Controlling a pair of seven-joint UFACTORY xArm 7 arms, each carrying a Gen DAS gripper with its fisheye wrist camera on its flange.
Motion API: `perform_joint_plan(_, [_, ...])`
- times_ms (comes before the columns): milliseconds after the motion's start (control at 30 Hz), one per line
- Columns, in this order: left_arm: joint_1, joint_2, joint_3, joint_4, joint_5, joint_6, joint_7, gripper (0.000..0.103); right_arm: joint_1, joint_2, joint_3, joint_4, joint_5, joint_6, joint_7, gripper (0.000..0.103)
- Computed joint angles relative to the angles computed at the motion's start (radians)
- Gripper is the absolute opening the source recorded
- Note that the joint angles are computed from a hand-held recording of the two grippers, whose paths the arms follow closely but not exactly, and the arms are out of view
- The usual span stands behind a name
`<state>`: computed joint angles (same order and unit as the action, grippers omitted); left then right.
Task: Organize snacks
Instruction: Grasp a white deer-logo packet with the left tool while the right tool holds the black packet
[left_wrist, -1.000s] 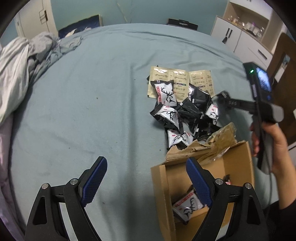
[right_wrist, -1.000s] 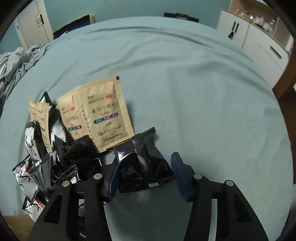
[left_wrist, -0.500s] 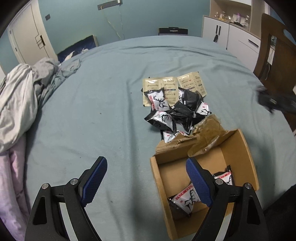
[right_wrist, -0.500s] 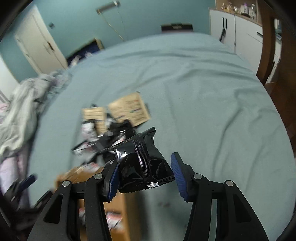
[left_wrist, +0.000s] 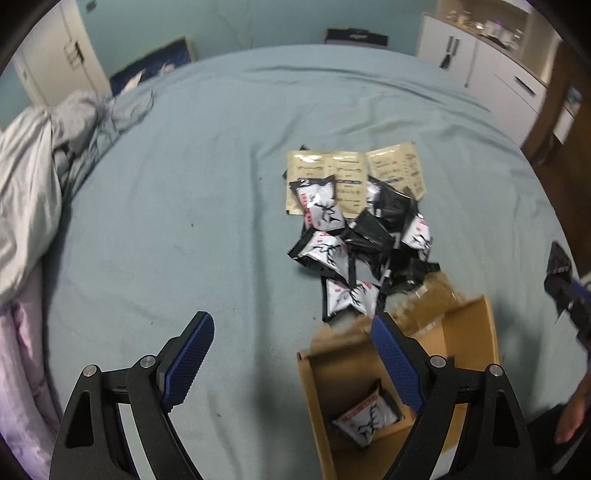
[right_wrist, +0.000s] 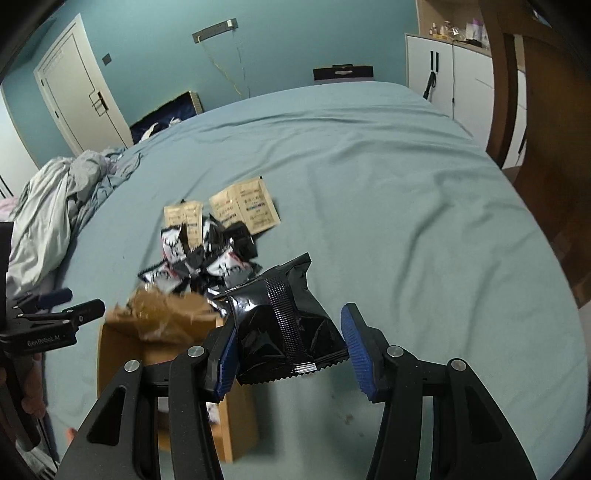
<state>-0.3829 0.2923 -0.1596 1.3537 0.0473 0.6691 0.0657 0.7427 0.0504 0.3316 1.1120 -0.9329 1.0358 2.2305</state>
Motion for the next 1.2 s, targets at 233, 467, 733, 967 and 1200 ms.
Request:
perform_joint_plan(233, [-0.024,0.231,0.02,0.327,-0.021,0.212,-0.113,0.089,-0.044,0.016,-0.037,-0.026,-0.019,-0.131,-0.01,0.05])
perform_joint_plan(467, [-0.089,0.478,0.048,0.672,0.012,0.407,-0.16,0.087,-0.068,0.022,-0.053,-0.044,-0.011,-0.189,-0.036,0.05])
perform_joint_plan(733, [-0.131,0.626,0.076,0.848,0.007,0.527,-0.212,0.075,-0.099,0.013,-0.064,-0.084,-0.018,-0.276,-0.001,0.051])
perform_joint_plan(967, [-0.12,0.507,0.059,0.64,0.005,0.357,-0.221,0.039,-0.09,0.043,-0.066,-0.051,0.012,-0.246,-0.046,0.051])
perform_joint_plan(1200, [-0.066,0.223,0.038,0.29,0.015,0.139,-0.185,0.027,-0.068,0.053,-0.07,-0.037,0.017,-0.197,-0.039,0.05])
